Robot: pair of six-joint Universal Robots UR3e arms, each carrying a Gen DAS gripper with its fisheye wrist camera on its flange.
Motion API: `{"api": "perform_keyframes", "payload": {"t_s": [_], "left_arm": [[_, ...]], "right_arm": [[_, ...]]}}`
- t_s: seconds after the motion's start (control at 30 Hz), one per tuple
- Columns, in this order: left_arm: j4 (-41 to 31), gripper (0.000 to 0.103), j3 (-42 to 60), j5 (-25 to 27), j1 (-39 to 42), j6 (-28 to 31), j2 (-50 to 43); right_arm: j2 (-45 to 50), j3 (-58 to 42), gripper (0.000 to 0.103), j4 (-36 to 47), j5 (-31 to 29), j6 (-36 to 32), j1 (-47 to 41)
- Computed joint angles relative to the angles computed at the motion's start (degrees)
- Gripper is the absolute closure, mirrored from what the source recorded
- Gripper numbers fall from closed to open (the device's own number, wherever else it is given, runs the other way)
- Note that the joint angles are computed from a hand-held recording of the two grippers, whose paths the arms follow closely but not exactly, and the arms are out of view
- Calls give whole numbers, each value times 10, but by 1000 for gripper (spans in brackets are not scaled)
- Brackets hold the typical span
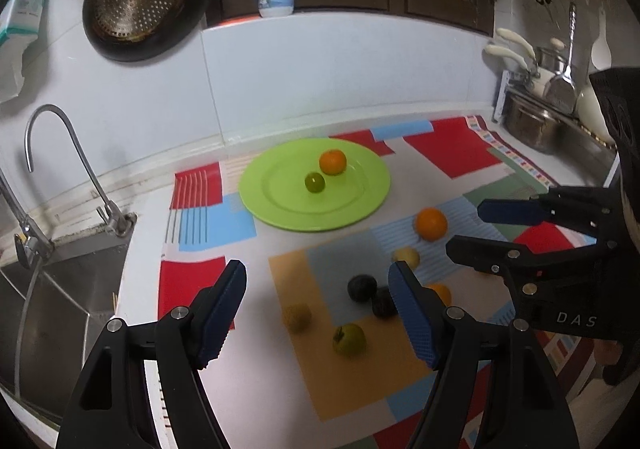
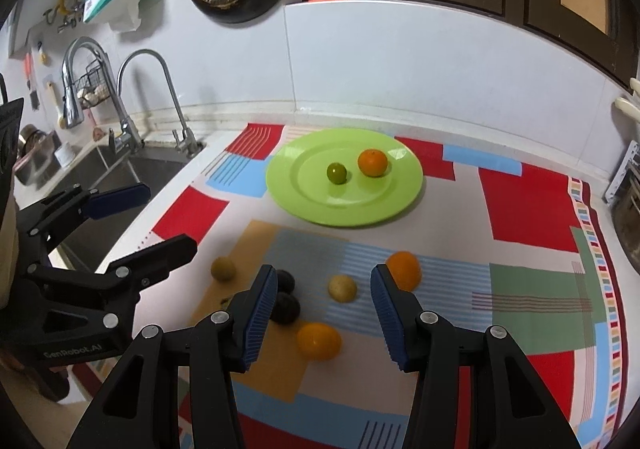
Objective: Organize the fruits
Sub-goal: 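Grasp another green lime with the left tool while the right tool grasps an orange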
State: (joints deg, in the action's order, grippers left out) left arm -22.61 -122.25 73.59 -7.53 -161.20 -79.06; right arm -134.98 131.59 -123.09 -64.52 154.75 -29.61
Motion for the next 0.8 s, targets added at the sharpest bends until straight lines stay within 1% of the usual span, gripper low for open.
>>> {"api": "perform_keyframes", "payload": {"t_s": [0.23,0.47,0.63,0.8], "left_arm": [[-23,30,-9,5,-4,9,0],[-65,31,0,-7,-1,13,-18],[-92,34,13,-12,-4,15,-46],[-110,39,27,-14,-8,16,-78]], "right_arm": [[4,9,53,16,-20,-15,14],[19,16,53,42,-13,-31,6],[58,17,53,40,-18,-26,13],[99,24,53,21,-32,-18,25]]}}
